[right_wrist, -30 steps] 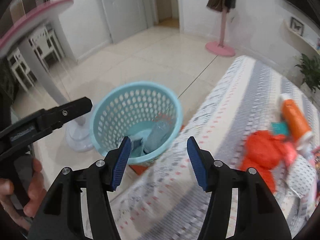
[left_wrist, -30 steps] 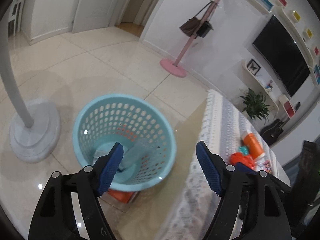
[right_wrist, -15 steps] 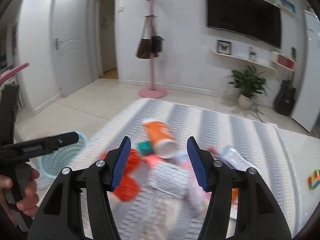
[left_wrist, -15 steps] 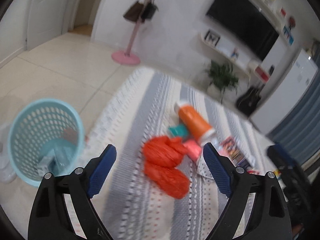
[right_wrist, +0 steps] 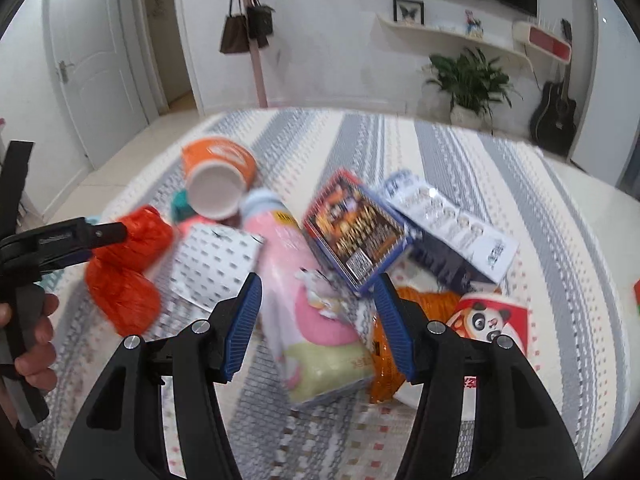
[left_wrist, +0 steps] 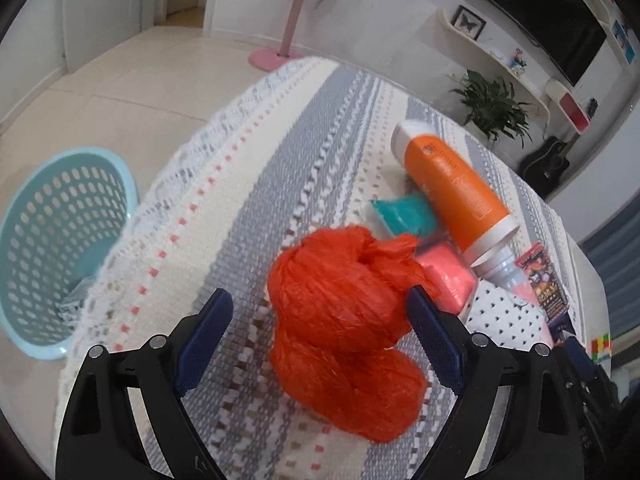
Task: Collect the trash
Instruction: 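Grasp the orange plastic bag with left gripper while right gripper grasps pink bottle, then carry bag and pink bottle to the blue basket and release both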
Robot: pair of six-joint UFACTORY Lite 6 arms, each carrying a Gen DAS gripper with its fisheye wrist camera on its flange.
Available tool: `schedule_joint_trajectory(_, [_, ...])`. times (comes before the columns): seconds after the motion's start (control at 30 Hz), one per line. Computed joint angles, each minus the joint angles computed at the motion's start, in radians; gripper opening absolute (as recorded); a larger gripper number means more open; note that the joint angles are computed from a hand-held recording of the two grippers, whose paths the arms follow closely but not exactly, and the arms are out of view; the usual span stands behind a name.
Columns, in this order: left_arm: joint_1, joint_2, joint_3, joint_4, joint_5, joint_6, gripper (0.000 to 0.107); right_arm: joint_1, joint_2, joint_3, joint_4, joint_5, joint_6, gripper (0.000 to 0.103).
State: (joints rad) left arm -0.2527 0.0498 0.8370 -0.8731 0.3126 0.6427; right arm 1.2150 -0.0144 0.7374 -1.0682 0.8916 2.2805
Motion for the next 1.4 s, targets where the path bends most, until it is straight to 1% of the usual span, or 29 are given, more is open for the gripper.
schedule_joint_trajectory(0.07, [0.019,0.02,0.013,-0.047,0.031,0.053,0.086,-0.019,0.004,-0.013,-0.012,-0.049,0.021,0.055])
schedule_joint_trajectory(0.1, [0.009,0.016,0.01,-0.045,0.022,0.047,0.086,-0.021,0.006,-0.013,-0.013,-0.061,0.026,0.055])
schedule_joint_trajectory(0.17, [0.008,0.018,0.011,-0.07,0.028,0.079,0.081,-0.024,0.016,-0.009,-0.017,-0.087,0.032,0.055])
schedule_joint_trajectory(0.23, [0.009,0.024,0.018,-0.103,0.044,0.119,0.068,-0.03,0.041,0.014,-0.013,-0.103,0.023,0.055])
schedule_joint_trajectory(0.27, [0.008,0.02,0.014,-0.12,0.055,0.144,0.064,-0.035,0.05,0.023,-0.013,-0.113,0.019,0.055])
schedule_joint_trajectory(0.3, [0.005,0.018,0.015,-0.135,0.066,0.164,0.055,-0.038,0.06,0.035,-0.008,-0.121,0.012,0.055])
schedule_joint_trajectory(0.33, [0.002,0.014,0.01,-0.148,0.074,0.183,0.049,-0.046,0.071,0.045,-0.006,-0.138,0.006,0.055])
schedule_joint_trajectory(0.43, [-0.01,-0.022,-0.015,-0.146,0.074,0.202,0.039,-0.059,0.115,0.087,0.028,-0.164,-0.036,0.055])
schedule_joint_trajectory(0.47, [-0.008,-0.041,-0.026,-0.133,0.081,0.203,0.038,-0.056,0.125,0.093,0.03,-0.17,-0.024,0.05])
schedule_joint_trajectory(0.5, [-0.002,-0.053,-0.031,-0.127,0.093,0.204,0.037,-0.05,0.12,0.087,0.02,-0.178,0.001,0.048])
schedule_joint_trajectory(0.63, [0.058,-0.137,-0.074,-0.118,0.158,0.232,0.035,0.01,0.112,0.095,0.052,-0.143,0.05,0.047])
schedule_joint_trajectory(0.77, [0.129,-0.234,-0.116,-0.131,0.24,0.286,0.034,0.129,0.097,0.118,0.119,-0.023,0.084,0.047])
schedule_joint_trajectory(0.83, [0.151,-0.251,-0.111,-0.125,0.28,0.291,0.034,0.183,0.098,0.139,0.179,0.018,0.074,0.047])
schedule_joint_trajectory(0.97, [0.214,-0.326,-0.148,-0.115,0.371,0.328,0.034,0.262,0.137,0.203,0.276,0.064,0.032,0.047])
schedule_joint_trajectory(1.0, [0.215,-0.337,-0.156,-0.118,0.376,0.331,0.034,0.268,0.14,0.207,0.291,0.059,0.028,0.047])
schedule_joint_trajectory(1.07, [0.232,-0.354,-0.17,-0.125,0.4,0.348,0.034,0.257,0.118,0.175,0.301,-0.012,0.048,0.047])
schedule_joint_trajectory(1.13, [0.238,-0.361,-0.179,-0.13,0.412,0.359,0.034,0.238,0.08,0.121,0.267,-0.077,0.092,0.048])
schedule_joint_trajectory(1.17, [0.238,-0.362,-0.183,-0.131,0.415,0.366,0.034,0.221,0.072,0.112,0.272,-0.093,0.083,0.049])
schedule_joint_trajectory(1.27, [0.242,-0.354,-0.185,-0.134,0.415,0.382,0.034,0.155,0.059,0.11,0.286,-0.134,0.014,0.055])
schedule_joint_trajectory(1.37, [0.262,-0.344,-0.188,-0.147,0.433,0.408,0.034,0.078,0.057,0.113,0.306,-0.201,-0.062,0.056])
schedule_joint_trajectory(1.4, [0.262,-0.339,-0.188,-0.151,0.436,0.414,0.034,0.064,0.063,0.118,0.32,-0.206,-0.08,0.056])
